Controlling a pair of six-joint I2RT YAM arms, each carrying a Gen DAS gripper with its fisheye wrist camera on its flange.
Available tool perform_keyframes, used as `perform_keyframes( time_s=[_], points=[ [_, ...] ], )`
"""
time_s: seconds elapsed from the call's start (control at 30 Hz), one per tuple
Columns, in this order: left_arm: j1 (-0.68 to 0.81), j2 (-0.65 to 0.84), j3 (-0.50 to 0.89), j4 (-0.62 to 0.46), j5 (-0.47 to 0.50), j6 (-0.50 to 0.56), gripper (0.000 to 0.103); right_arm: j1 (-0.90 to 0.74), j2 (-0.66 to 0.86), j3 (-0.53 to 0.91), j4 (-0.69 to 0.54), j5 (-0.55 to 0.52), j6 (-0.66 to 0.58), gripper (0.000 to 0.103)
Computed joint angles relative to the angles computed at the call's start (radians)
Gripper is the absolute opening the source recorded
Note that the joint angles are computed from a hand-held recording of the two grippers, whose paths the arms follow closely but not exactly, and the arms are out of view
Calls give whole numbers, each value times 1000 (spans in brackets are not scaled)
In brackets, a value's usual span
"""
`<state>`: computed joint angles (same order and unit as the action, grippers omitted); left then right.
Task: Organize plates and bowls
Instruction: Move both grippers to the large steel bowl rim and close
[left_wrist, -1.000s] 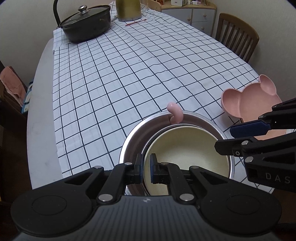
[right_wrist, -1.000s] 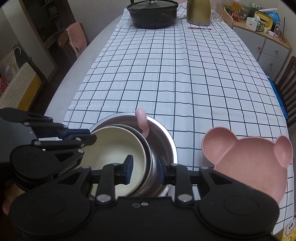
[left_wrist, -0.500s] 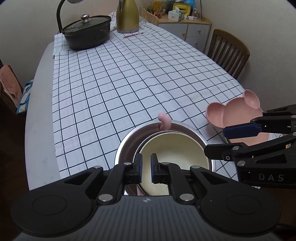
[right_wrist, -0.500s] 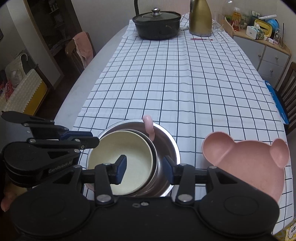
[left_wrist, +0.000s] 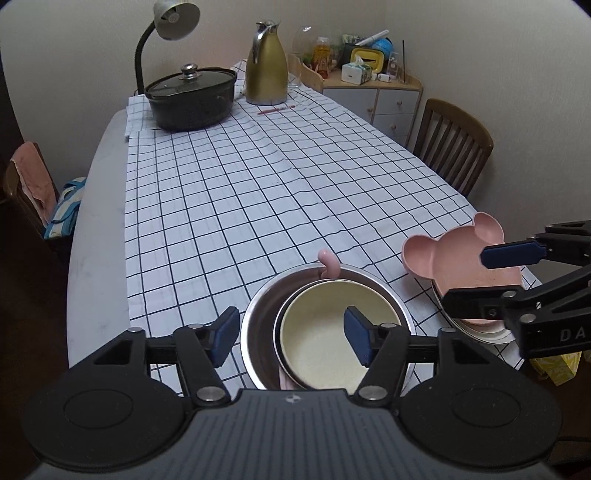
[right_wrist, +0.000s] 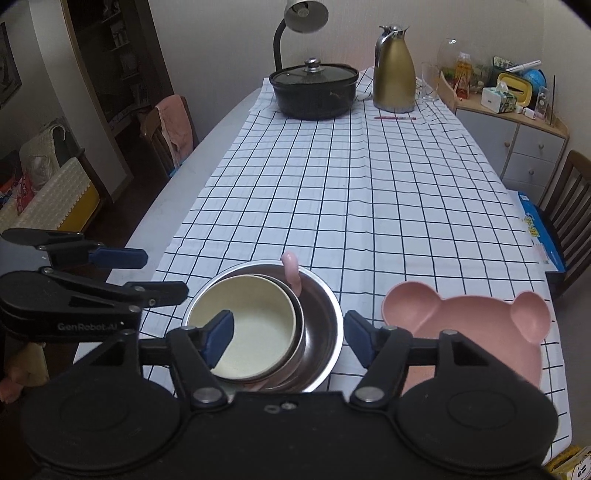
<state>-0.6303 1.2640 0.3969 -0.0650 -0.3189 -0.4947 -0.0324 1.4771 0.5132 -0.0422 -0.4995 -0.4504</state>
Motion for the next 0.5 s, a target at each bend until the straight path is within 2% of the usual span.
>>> perform_keyframes(
  time_s=[0.07, 0.13, 0.33, 0.5],
  points=[
    [9, -25, -21, 9, 2, -5, 71, -18, -9, -13, 12, -11, -3, 74],
    [26, -43, -38, 19, 12, -6, 71, -31, -9, -19, 16, -14, -9, 78],
    [112, -26, -87, 92, 43, 24, 73, -64, -15, -70, 103, -19, 7, 100],
    [234, 103, -109, 218, 99, 112, 73, -79, 30, -97, 187, 18, 33, 101]
  ],
)
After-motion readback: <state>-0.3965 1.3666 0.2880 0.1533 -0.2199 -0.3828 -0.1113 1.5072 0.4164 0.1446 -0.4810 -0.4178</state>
